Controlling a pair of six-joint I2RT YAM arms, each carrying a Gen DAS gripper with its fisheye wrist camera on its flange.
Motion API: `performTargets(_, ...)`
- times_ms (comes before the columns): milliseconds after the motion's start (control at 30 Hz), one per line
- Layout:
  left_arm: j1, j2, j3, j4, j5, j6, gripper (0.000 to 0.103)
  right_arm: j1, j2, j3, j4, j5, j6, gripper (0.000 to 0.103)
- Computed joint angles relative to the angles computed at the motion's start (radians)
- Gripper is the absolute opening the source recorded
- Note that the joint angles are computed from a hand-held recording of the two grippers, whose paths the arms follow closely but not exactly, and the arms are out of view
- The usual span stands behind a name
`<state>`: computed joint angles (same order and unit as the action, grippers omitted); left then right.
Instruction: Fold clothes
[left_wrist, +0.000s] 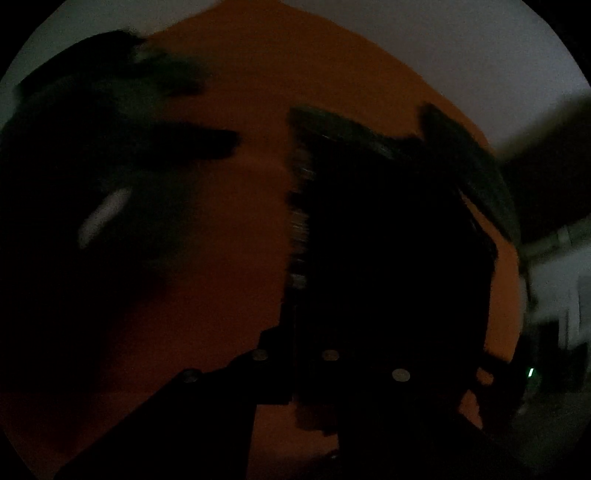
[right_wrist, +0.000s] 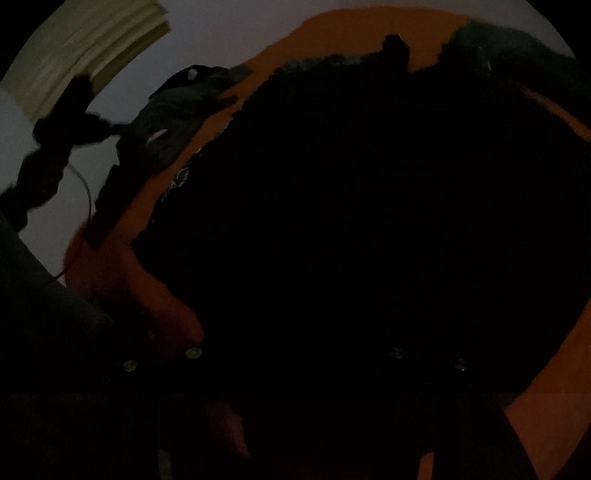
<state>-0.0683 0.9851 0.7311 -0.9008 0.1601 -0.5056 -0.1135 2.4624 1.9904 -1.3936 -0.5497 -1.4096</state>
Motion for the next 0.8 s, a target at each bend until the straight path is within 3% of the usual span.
performTargets(167, -0.394, 0.104, -0.111, 0.182, -0.058, -0.18, 0.001, -0.052, -0.122, -0.218, 0.105, 0.038, -0.157, 0.052)
performTargets(233, -0.539, 0.081, -0.162, 0.201, -0.091, -0.257, 0.001, -0.091, -0.189, -0.322, 0.162, 0.039, -0.23, 0.054)
performTargets(367, -0.79, 0.131, -0.221, 0.216, -0.206, -0.398, 0.001, -0.135, -0.343, -0.614, 0.468, 0.004, -0.329, 0.056)
performTargets(500, -0.881, 0.091, -0.267, 0.26, -0.197, -0.478, 0.001, -0.132, -0.443, -0.832, 0.758, -0.002, -0.352, 0.055)
performTargets(667, -0.972, -0.056, -0.282, 0.234, -0.217, -0.517, 0.001, -0.15, -0.496, -0.893, 0.772, -0.083, -0.468, 0.051)
performTargets(800, -1.101, -0.02, -0.273, 0.223, -0.247, -0.611, 0.001, -0.146, -0.533, -0.973, 0.882, -0.114, -0.468, 0.045)
